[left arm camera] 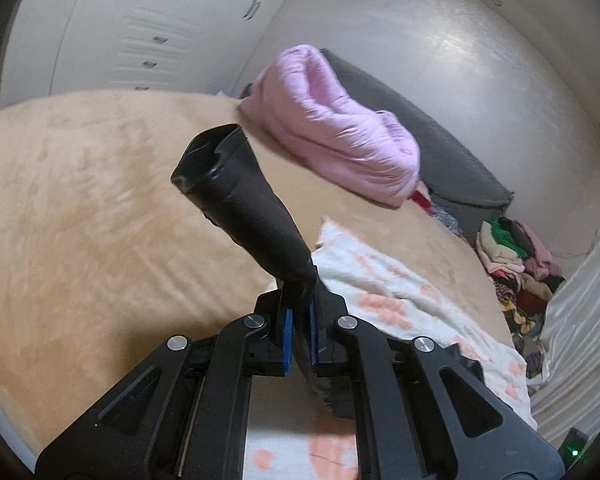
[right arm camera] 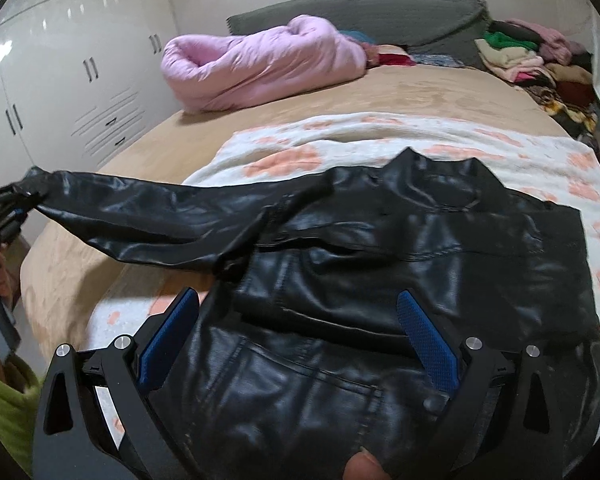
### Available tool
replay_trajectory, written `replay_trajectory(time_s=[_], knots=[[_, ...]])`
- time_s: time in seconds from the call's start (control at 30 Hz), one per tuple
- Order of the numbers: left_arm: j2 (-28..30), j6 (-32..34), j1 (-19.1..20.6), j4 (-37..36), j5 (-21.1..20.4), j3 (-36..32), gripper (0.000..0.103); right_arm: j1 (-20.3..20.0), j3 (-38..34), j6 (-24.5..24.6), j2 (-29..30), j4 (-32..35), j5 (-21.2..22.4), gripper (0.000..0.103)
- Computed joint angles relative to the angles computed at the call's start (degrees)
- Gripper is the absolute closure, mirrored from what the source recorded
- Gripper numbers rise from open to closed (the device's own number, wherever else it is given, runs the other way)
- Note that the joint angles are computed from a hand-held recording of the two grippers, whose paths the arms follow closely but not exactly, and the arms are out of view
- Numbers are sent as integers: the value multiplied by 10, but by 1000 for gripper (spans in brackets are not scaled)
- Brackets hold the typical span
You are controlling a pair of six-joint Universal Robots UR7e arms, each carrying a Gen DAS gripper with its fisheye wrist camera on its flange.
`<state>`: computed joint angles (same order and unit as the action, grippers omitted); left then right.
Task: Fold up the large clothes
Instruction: 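Grasp the sleeve cuff with the left gripper and lift it, then fold the held sleeve across the jacket back with the left gripper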
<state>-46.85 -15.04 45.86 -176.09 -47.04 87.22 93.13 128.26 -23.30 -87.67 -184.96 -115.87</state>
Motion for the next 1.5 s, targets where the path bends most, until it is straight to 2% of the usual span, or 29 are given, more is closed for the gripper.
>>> replay_trajectory(time_s=[0.3,0.47,0.83,1.07,1.3,1.5], knots=[[32,73,-58,0,-20,-50,103,-44,30,19,-81,7,46,4],[58,95,-77,13,-35,-82,103,-71,39,25,-118,9,74,4],[114,129,-116,54,-90,-134,103,-173,61,50,-220,41,183,4],[143,115,-123,100,-162,-160,103,-243,70,64,-270,58,249,4],[185,121,-128,134,-190,-179,103,-319,70,86,-317,78,301,4],[214,128,-132,162,-194,-189,103,-382,67,104,-352,93,345,4]])
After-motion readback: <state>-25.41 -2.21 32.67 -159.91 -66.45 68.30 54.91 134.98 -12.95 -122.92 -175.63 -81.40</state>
